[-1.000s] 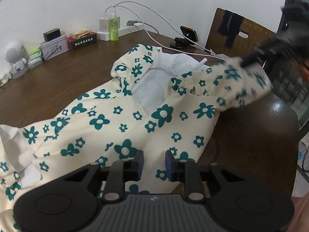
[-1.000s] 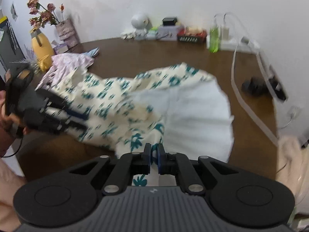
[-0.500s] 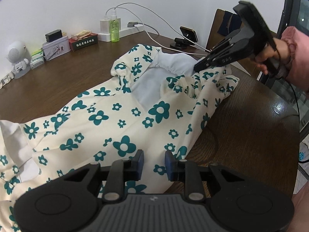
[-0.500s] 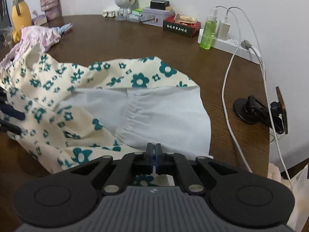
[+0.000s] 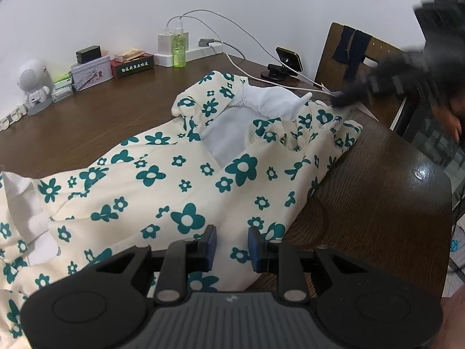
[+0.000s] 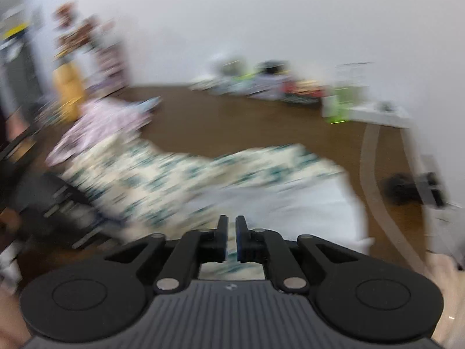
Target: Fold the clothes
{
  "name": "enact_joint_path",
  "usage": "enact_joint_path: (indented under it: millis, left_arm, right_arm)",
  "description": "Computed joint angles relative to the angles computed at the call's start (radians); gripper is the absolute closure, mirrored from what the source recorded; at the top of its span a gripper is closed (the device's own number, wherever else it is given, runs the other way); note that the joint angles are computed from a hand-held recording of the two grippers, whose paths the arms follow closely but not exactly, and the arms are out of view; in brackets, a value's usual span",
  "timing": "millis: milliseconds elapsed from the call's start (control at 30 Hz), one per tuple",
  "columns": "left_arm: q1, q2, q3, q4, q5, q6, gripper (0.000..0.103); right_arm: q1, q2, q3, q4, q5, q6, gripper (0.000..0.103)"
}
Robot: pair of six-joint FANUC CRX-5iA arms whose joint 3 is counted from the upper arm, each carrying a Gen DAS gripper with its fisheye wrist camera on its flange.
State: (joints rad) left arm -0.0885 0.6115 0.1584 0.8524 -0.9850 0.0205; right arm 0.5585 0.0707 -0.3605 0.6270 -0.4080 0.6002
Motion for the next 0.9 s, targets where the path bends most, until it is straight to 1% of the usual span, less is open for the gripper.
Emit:
enact_joint_path:
  millis: [33,133,233,267,433,467,500,533,567,600,633,700,733,767,833,900]
  left_arm:
    - [0.000,-0.002,-0.004,0.004,0.003,-0.001,0.081]
    - [-0.001,-0.009,-0.019,0.015,0.015,-0.014,0.081]
    - [-0.001,-0.016,-0.034,0.025,0.026,-0.018,0.081]
    - [-0.001,-0.018,-0.040,0.029,0.030,-0.019,0.081]
    - [-0.003,-0.025,-0.053,0.039,0.043,-0.026,0.081]
    - [-0.003,-0.024,-0.051,0.039,0.042,-0.026,0.081]
    - [-0.003,-0.023,-0.051,0.039,0.041,-0.026,0.081]
    - [-0.002,-0.022,-0.050,0.040,0.041,-0.026,0.081]
    - [-0.002,-0.021,-0.050,0.041,0.041,-0.025,0.081]
    - [-0.002,-0.022,-0.051,0.044,0.041,-0.026,0.081]
    - [-0.002,-0.022,-0.053,0.046,0.041,-0.028,0.081]
    - [0.000,-0.021,-0.056,0.056,0.039,-0.028,0.081]
    - [0.001,-0.019,-0.056,0.063,0.036,-0.027,0.081]
    - [0.003,-0.017,-0.057,0.069,0.033,-0.026,0.081]
    - [0.006,-0.014,-0.061,0.086,0.029,-0.024,0.081]
    - [0.009,-0.012,-0.068,0.105,0.026,-0.017,0.081]
  right_arm:
    - [0.019,0.015,-0.004,0.005,-0.004,0.008,0.096]
    - [0.024,0.063,-0.020,0.084,-0.041,-0.090,0.096]
    - [-0.010,0.061,-0.062,0.123,-0.034,-0.235,0.094]
    - [-0.022,0.048,-0.078,0.094,-0.003,-0.261,0.094]
    - [0.009,0.002,-0.093,0.078,0.047,-0.263,0.092]
    - [0.013,-0.006,-0.102,0.097,0.062,-0.283,0.091]
    - [0.010,-0.006,-0.115,0.169,0.099,-0.326,0.091]
    - [0.007,0.009,-0.117,0.248,0.105,-0.370,0.088]
    - [0.005,0.026,-0.115,0.320,0.105,-0.406,0.088]
    - [0.008,0.042,-0.104,0.359,0.095,-0.413,0.088]
    - [0.015,0.074,-0.077,0.346,0.064,-0.391,0.088]
    - [0.029,0.115,-0.031,0.250,0.003,-0.314,0.090]
    - [0.031,0.126,-0.017,0.189,-0.016,-0.285,0.093]
    - [0.028,0.124,-0.028,0.180,-0.013,-0.303,0.096]
    - [0.012,0.103,-0.083,0.266,0.023,-0.410,0.102]
    - [0.000,0.082,-0.124,0.320,0.051,-0.502,0.103]
